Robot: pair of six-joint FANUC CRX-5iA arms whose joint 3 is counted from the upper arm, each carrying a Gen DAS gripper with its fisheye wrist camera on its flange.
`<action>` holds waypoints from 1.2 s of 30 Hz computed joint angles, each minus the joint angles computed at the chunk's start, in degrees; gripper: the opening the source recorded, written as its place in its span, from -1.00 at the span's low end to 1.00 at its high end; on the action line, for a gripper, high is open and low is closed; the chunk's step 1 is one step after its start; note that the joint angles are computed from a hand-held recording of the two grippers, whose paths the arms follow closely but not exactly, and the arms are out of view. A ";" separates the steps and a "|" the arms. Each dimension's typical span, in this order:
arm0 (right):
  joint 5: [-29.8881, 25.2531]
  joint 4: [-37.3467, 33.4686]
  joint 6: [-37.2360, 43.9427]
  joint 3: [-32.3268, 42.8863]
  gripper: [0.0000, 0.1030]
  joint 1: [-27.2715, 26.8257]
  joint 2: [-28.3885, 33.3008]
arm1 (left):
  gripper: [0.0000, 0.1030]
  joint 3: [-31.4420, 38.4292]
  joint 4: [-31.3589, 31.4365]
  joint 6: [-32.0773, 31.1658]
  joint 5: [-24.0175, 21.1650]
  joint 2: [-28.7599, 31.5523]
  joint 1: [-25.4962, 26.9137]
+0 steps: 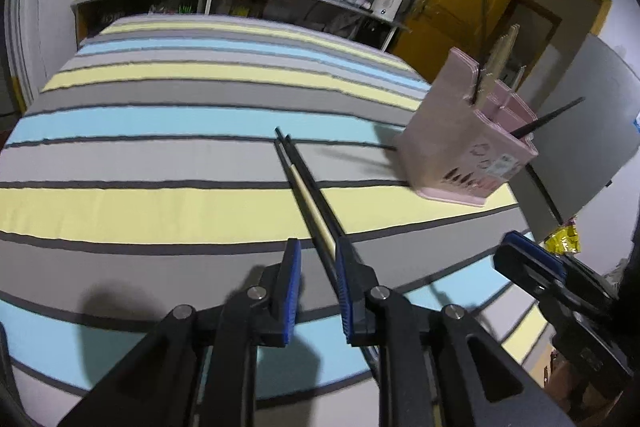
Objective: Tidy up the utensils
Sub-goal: 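Move the open right gripper back to the chopstick pile, then grasp another black chopstick with the right gripper and lift it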
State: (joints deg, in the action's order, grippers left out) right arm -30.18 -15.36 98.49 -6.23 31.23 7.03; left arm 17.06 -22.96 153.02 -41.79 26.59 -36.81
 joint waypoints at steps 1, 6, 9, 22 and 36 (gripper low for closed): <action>-0.25 -0.18 0.15 0.25 -0.52 -0.07 0.23 | -0.64 0.32 0.72 -0.37 0.00 0.64 0.34; -1.17 -1.28 1.01 1.47 -0.52 -0.65 1.74 | -0.64 2.64 3.61 -2.23 -0.99 3.74 1.55; -1.52 -1.96 1.41 1.98 -0.52 -1.04 2.42 | -0.64 4.09 2.96 -1.65 -2.10 4.85 1.41; -1.94 -3.44 2.24 2.16 -0.52 -1.43 2.58 | -0.56 12.26 -2.65 -0.99 -11.58 8.82 -0.94; -4.92 -4.74 5.51 8.44 -0.52 0.25 8.71 | -0.74 2.20 1.46 -7.75 -8.76 2.16 2.05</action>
